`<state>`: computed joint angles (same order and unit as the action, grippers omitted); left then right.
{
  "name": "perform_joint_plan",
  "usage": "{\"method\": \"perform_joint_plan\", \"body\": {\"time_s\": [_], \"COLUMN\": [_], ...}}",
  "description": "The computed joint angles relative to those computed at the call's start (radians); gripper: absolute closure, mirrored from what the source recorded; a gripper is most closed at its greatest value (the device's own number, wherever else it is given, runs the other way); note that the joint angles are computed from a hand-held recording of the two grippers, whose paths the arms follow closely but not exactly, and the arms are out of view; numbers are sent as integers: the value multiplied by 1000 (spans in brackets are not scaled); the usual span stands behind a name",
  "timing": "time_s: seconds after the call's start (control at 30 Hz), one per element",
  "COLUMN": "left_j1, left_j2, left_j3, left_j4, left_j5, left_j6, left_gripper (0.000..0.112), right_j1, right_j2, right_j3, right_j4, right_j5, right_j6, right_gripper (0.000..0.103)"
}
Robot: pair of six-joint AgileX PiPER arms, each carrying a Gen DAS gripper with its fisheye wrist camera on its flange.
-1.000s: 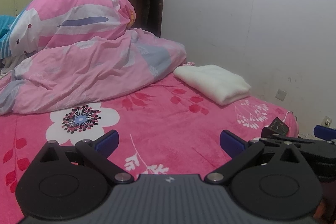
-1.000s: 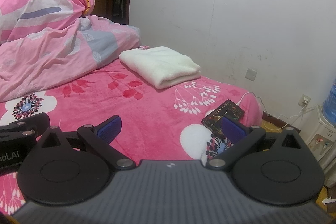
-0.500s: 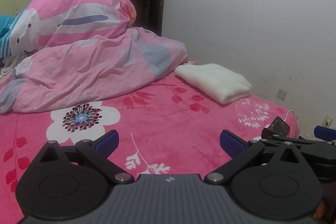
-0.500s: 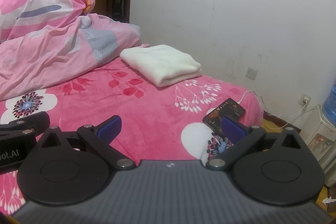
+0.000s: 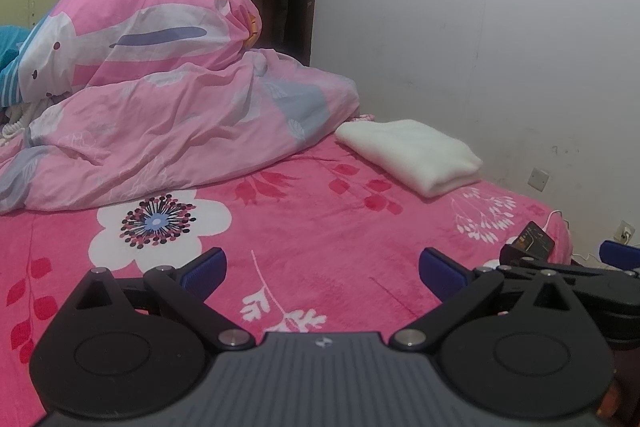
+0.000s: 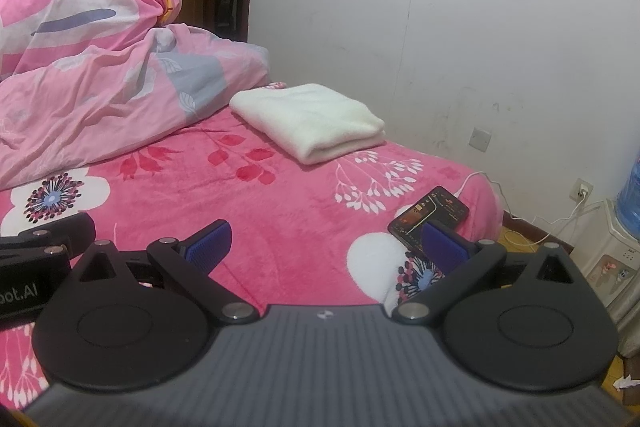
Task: Fold clothes
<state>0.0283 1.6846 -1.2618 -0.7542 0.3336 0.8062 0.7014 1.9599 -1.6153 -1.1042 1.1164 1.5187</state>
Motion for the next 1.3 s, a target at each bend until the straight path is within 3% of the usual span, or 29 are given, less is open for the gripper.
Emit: {"method": "perform_joint_plan", "body": {"time_s": [1.3], "left_j1": [-22], "left_j2": [-13], "left_j3": [28], "left_j4": [22], "left_j5": [-36], "left_j6": [-24], "left_gripper": [10], "right_j1": [-1], "right_j2": [-12], "right_j3": [23], "right_j4": [-2], "right_j5": [-8], "right_j6": [19], "right_gripper": [2]}}
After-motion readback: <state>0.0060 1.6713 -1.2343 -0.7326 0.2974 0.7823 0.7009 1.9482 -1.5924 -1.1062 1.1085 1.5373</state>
